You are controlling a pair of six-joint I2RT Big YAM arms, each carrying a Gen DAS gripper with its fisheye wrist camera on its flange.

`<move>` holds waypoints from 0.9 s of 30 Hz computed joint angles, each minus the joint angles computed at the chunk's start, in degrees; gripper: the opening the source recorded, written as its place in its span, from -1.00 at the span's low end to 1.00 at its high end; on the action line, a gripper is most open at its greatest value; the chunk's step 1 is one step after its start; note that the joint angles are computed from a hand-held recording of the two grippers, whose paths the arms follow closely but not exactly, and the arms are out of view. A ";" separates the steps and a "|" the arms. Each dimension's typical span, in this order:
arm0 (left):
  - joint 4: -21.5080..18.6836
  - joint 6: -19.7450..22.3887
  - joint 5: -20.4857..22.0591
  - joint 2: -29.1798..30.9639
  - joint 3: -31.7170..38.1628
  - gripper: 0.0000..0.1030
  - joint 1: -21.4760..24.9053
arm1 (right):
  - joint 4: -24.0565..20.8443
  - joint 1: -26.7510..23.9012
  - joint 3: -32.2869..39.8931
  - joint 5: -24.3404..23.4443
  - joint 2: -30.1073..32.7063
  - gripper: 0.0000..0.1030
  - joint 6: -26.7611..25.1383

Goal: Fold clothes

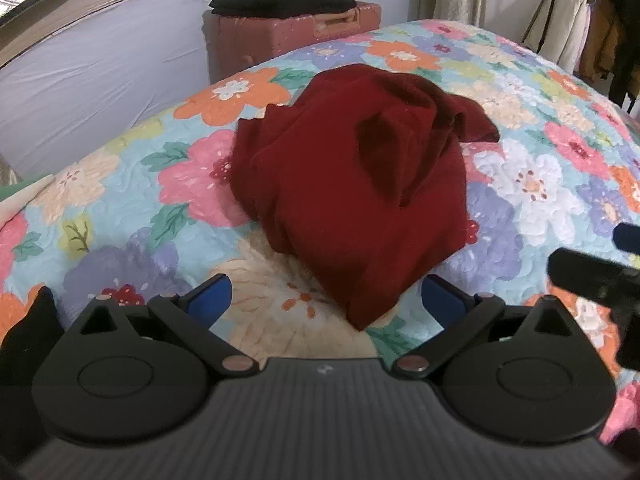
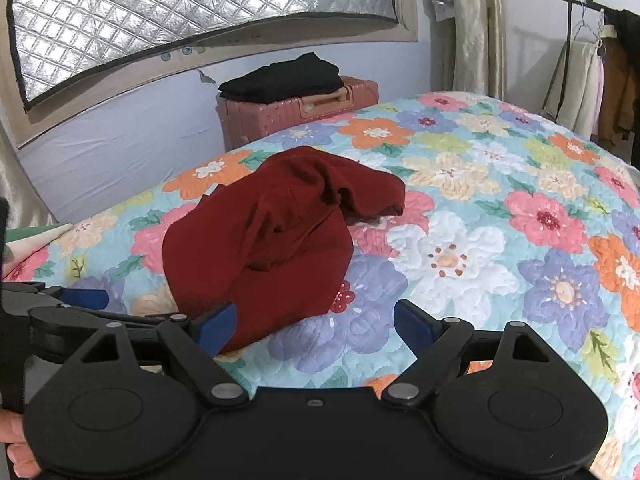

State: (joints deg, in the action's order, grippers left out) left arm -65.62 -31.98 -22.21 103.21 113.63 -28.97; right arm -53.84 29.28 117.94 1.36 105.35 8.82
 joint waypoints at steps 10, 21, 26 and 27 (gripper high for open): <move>-1.46 0.47 0.67 0.75 0.65 1.00 0.87 | -0.07 -0.13 -1.36 -0.29 0.05 0.72 -1.19; -1.57 -0.41 -0.08 1.67 0.92 1.00 1.37 | -1.07 -0.04 -1.46 -0.94 0.38 0.72 -0.75; -1.67 -0.45 0.14 3.13 1.63 1.00 2.09 | -1.21 -0.07 -1.95 -1.43 0.51 0.72 -0.62; -1.71 -0.40 -0.11 3.56 1.90 1.00 2.20 | -1.19 -0.12 -2.00 -1.50 0.60 0.72 -0.74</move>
State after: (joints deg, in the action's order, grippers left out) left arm -67.33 -32.38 -22.32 106.76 115.52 -26.77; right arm -55.02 29.16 115.94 -0.13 105.95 8.08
